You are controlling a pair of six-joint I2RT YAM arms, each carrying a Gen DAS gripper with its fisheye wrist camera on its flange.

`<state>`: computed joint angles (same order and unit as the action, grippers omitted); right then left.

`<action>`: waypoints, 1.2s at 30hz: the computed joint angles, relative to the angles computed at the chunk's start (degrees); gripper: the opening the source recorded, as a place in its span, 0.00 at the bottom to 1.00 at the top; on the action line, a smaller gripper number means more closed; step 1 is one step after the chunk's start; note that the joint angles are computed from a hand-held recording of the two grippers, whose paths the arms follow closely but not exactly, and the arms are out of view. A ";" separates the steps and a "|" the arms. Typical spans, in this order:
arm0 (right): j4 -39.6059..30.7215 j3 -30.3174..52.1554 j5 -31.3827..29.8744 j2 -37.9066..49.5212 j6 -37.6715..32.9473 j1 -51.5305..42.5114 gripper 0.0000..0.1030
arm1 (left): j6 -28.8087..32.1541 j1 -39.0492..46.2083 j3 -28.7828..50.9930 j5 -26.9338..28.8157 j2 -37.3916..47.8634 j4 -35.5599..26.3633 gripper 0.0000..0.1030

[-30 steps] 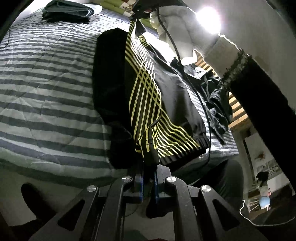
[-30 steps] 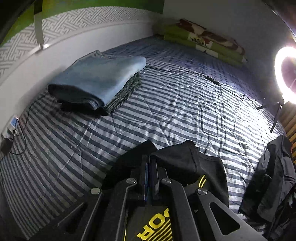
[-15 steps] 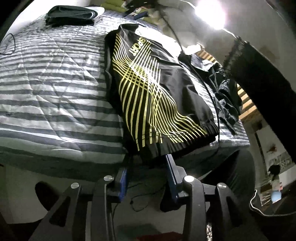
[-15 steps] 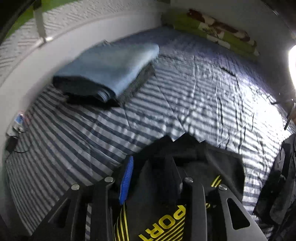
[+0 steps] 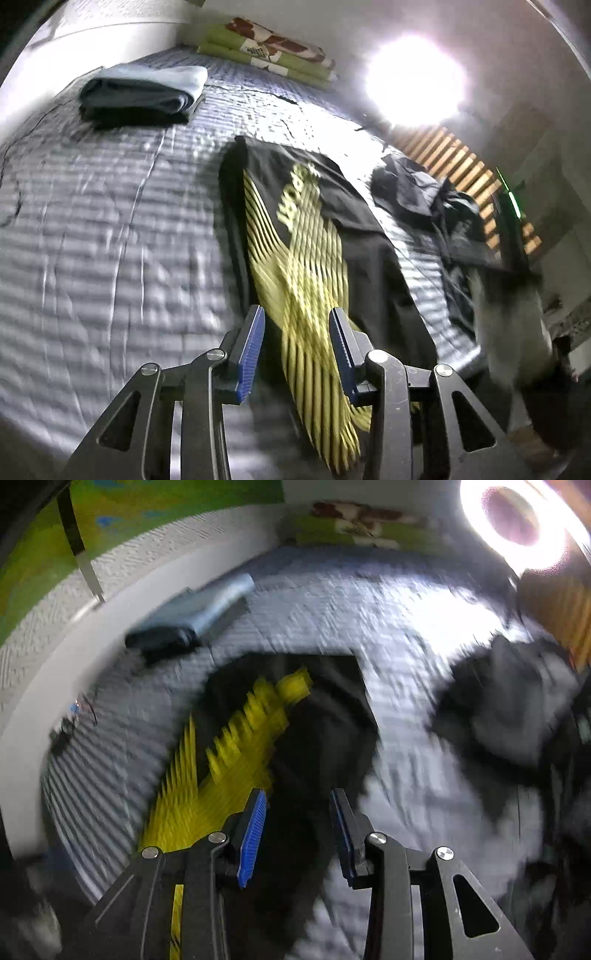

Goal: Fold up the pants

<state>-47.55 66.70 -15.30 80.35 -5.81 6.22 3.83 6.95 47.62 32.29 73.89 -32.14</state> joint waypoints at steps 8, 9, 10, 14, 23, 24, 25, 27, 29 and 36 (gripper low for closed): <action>2.89 -15.24 -8.71 -4.94 -0.86 -2.57 0.32 | -6.44 -7.75 17.47 -9.08 25.08 7.19 0.49; 4.00 -16.08 -9.57 -4.49 -0.64 -2.42 0.32 | -6.59 -8.16 18.84 -9.77 26.73 7.33 0.49; 4.67 -16.63 -10.03 -4.30 -0.80 -2.55 0.32 | -7.25 -8.42 20.80 -10.48 29.09 7.48 0.49; 5.01 -17.71 -10.86 -5.35 -4.17 -2.79 0.33 | -9.62 -7.80 28.55 -8.94 38.00 6.24 0.49; 6.86 -19.49 -11.16 -6.23 -7.31 -2.64 0.32 | -10.42 -8.56 31.18 -12.76 41.68 7.07 0.02; 7.11 -19.77 -10.43 -6.61 -7.33 -2.37 0.31 | -11.22 -8.26 29.70 -12.41 40.43 8.45 0.02; 7.09 -19.84 -10.09 -6.76 -7.43 -2.33 0.30 | -11.92 -7.70 28.09 -12.28 39.19 9.89 0.02; 6.43 -19.88 -9.90 -7.09 -7.94 -2.25 0.30 | -11.54 -7.61 27.00 -14.21 38.24 10.10 0.02; 5.77 -19.81 -10.07 -7.28 -8.69 -2.52 0.30 | -10.58 -7.85 25.02 -16.25 36.98 11.49 0.02; -4.71 -12.86 -21.32 -0.14 -12.97 -9.64 0.34 | -11.80 -5.18 23.91 -13.88 34.02 8.23 0.40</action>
<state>-52.25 53.84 -36.62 80.21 -18.78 -3.42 -7.97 1.77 71.54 18.42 107.91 -23.91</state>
